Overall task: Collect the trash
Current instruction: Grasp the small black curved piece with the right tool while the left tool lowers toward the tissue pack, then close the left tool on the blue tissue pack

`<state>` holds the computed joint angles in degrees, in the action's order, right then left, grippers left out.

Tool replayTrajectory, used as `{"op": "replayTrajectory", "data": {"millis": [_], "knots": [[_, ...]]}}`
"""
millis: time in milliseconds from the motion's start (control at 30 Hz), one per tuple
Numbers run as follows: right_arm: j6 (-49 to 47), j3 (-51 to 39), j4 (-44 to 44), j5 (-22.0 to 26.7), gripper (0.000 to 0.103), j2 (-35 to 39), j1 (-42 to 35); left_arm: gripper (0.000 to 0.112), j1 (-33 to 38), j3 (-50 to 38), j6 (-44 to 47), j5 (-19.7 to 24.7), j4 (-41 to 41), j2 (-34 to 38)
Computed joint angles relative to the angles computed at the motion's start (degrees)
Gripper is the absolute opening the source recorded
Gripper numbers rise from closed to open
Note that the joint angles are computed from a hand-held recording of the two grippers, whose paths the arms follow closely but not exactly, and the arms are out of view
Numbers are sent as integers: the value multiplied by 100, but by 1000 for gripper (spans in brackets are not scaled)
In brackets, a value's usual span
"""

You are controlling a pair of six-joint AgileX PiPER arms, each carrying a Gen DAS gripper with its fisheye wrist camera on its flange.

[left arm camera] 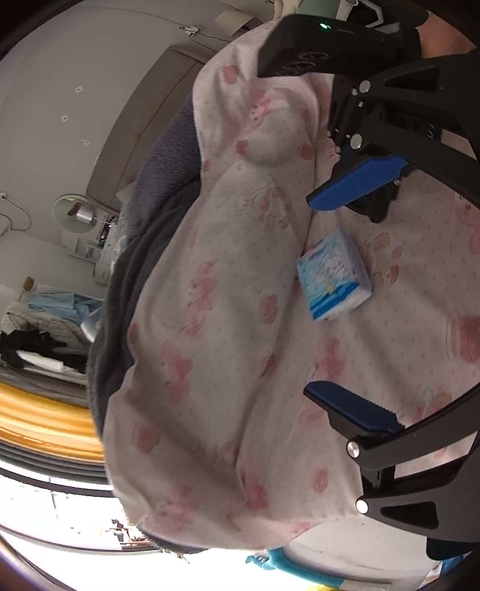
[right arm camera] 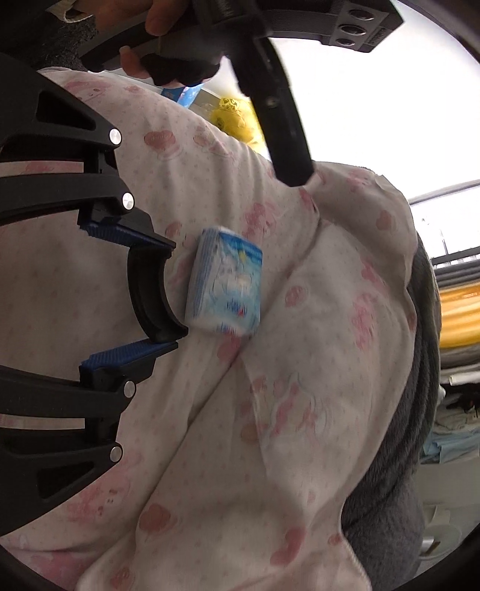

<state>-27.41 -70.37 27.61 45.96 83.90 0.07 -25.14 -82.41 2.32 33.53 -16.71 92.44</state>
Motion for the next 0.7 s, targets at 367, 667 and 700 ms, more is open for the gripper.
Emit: {"op": "replayTrajectory", "data": {"millis": [367,667,700], "knots": [[-886,191,641,330,48,-251,-1163,95,-605,-515,-985,412,1093,672],[-1655,337,1105,754,48,-399,-1952,95,-662,-1045,-1317,874,1296,1209],[-1743,353,1154,804,48,-408,-2039,95,-690,-1086,-1363,888,1366,1247]]}}
